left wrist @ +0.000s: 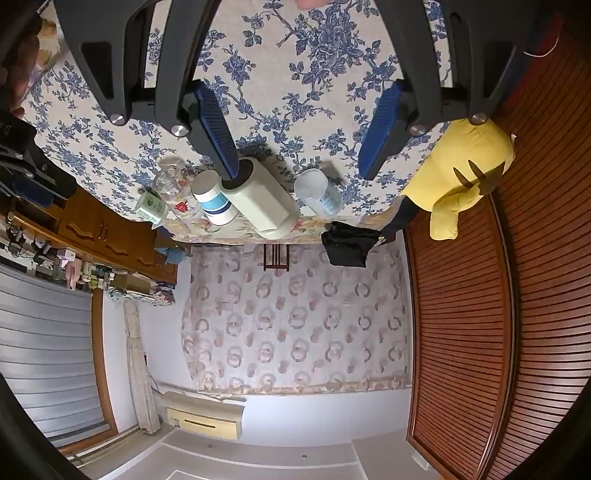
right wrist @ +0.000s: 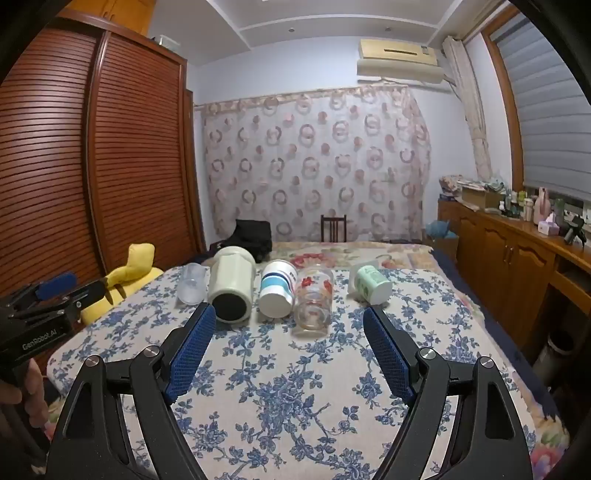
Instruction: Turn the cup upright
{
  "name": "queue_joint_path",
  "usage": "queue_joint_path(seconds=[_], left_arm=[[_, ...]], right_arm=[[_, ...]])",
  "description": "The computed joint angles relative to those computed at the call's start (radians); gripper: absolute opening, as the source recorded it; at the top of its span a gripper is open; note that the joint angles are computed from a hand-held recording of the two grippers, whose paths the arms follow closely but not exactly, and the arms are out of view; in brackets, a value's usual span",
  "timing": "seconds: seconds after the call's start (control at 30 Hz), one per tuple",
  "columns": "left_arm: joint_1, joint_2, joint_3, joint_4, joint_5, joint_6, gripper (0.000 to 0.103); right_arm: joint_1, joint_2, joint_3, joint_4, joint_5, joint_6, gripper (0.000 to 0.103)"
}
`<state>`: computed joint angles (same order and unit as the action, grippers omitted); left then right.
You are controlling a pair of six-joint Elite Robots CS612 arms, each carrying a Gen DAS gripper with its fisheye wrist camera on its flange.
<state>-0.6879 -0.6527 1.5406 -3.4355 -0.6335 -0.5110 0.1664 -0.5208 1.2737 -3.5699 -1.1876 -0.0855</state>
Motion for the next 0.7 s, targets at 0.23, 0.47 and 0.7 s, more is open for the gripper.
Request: queue_joint_path(seconds=[0.23, 0.47, 0.7], left_arm=[[0.000, 0.001, 0.000, -0.001, 0.002, 0.005, 0.067], [0.000, 0.001, -0.001, -0.002, 0.003, 0.007, 0.067], [0.000, 0.001, -0.001, -0.002, 0.002, 0.006, 0.067]], right_arm=[[0.000, -0.003, 0.002, 0.013, 0.000, -0.004, 0.084], [-0.001, -0.003, 0.002, 0.014, 0.001, 0.000, 0.084], [0.000, -0.004, 0.003, 0.015, 0.000, 0.001, 0.084]])
